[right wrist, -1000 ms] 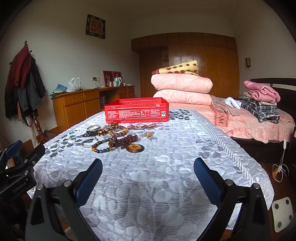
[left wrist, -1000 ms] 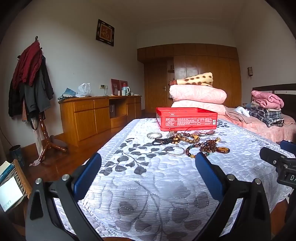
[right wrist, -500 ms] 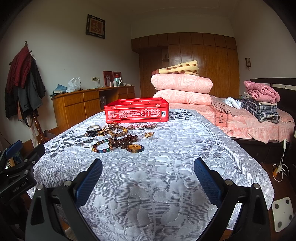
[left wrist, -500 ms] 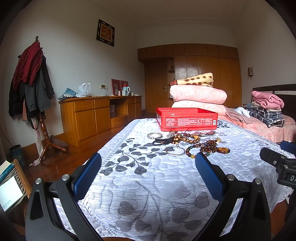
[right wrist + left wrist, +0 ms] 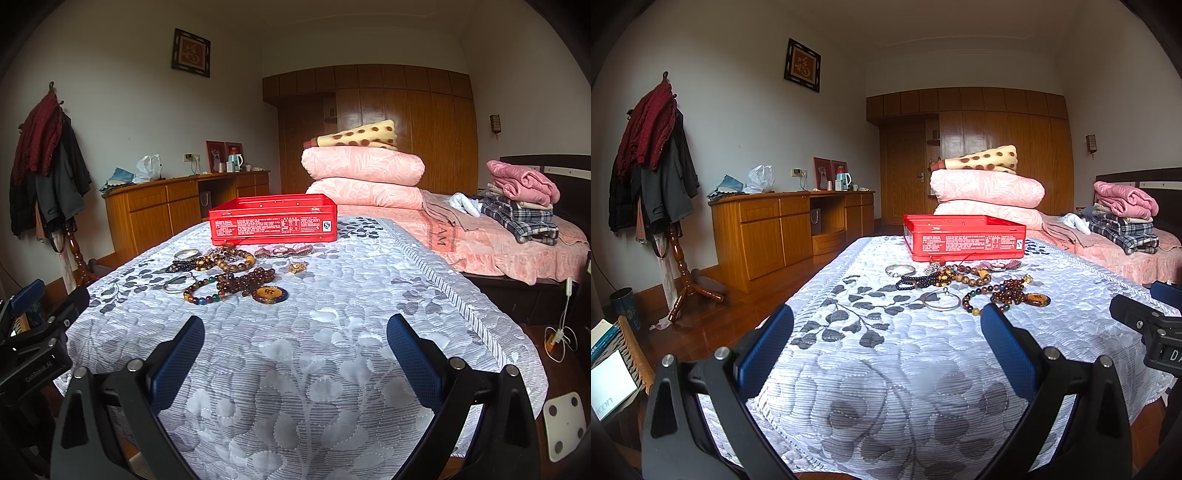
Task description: Organize jewelry
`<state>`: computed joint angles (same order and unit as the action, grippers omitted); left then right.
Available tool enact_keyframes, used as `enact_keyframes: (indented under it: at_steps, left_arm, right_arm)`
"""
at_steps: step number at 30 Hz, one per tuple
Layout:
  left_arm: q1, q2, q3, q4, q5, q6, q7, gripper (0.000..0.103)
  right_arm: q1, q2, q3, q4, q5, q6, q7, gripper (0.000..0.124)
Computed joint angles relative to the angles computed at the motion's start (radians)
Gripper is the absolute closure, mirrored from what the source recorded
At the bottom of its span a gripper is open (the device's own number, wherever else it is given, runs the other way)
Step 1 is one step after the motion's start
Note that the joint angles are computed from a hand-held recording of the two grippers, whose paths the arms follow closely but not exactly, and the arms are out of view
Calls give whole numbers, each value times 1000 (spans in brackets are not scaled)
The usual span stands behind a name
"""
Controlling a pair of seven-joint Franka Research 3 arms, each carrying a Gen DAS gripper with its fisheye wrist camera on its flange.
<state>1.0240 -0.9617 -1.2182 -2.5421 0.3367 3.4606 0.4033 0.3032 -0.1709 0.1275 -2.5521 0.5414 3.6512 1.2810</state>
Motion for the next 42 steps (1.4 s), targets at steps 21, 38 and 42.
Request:
enact_keyframes:
  at_steps: [21,38,42]
  left_arm:
    - [-1,-1,0,-2,-3,1,1,5]
    - [-8,11,9,-6,1,-5,6,5]
    - [-6,24,6,1,5,-12,10,5]
  right_arm:
    - [1,1,-2,1,-2,0,1,27]
    - [0,15,-2,15,-8,-17,-2,27]
    - [6,10,-28,14,-63,-36,36,27]
